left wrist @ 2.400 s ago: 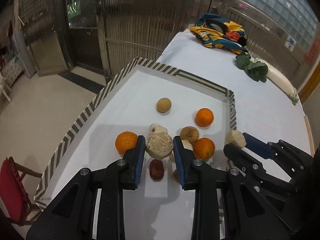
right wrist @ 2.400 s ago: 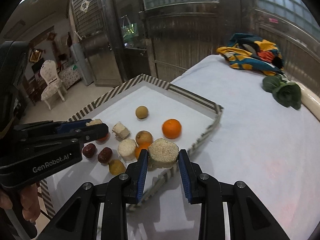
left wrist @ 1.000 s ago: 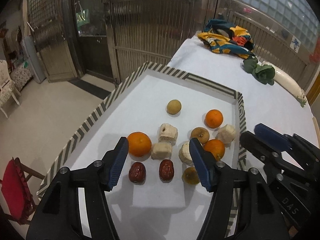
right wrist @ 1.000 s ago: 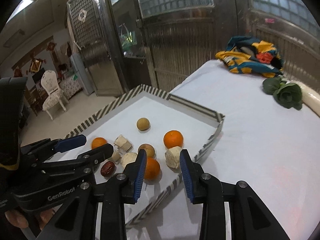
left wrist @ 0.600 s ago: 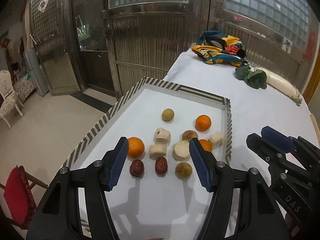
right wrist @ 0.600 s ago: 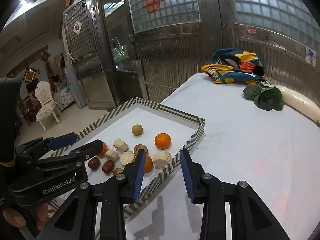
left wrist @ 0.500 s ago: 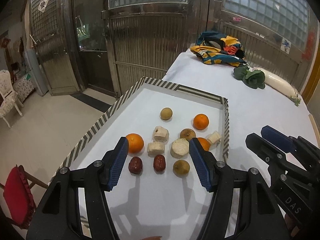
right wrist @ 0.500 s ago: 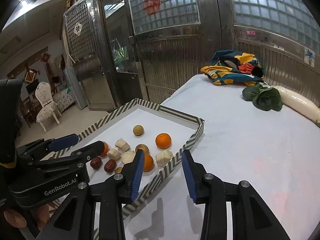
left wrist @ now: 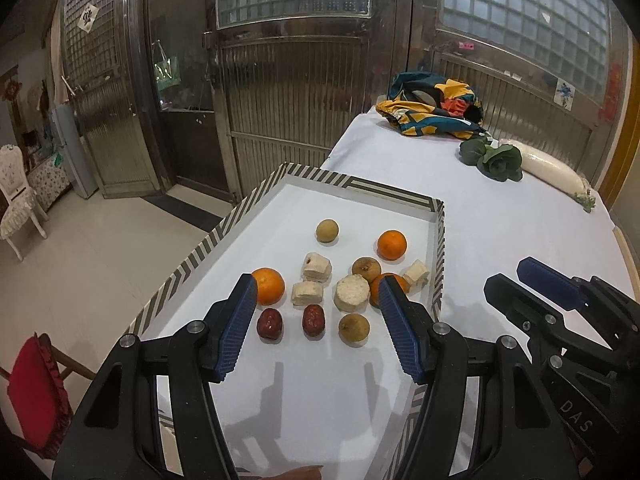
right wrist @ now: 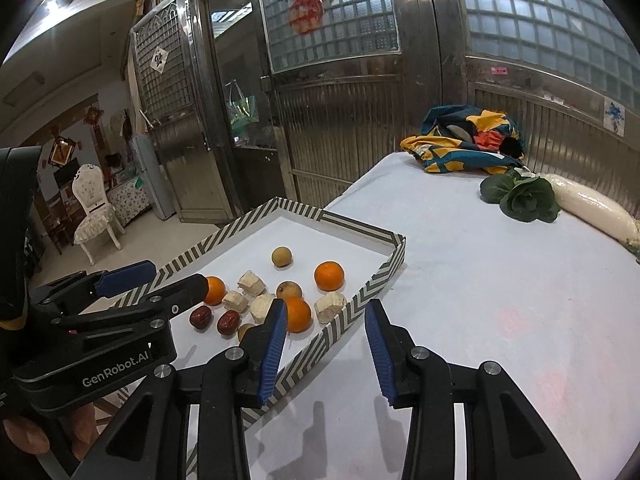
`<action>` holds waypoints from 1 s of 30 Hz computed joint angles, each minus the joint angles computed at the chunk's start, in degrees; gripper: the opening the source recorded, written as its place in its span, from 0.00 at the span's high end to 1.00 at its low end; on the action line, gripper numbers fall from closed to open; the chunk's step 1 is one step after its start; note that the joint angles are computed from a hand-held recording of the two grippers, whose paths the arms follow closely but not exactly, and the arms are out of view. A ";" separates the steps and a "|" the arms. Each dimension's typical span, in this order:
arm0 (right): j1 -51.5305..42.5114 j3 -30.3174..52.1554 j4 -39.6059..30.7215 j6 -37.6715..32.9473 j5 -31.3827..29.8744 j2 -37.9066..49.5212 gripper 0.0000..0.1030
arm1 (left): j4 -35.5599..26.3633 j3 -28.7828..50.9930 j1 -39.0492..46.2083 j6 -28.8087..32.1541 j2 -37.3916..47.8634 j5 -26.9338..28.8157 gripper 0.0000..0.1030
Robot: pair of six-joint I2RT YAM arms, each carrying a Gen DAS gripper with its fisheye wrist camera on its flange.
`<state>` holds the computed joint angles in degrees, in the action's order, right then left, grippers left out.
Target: Organize fruits
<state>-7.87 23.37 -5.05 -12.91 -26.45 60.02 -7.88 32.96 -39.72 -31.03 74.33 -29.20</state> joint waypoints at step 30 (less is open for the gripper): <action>0.09 0.28 -0.19 -1.36 -0.15 1.59 0.62 | -1.20 0.26 -0.99 -1.21 0.01 -0.64 0.39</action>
<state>-7.78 23.65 -5.24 -14.27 -26.60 61.61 -9.08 33.23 -40.71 -32.24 74.34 -29.84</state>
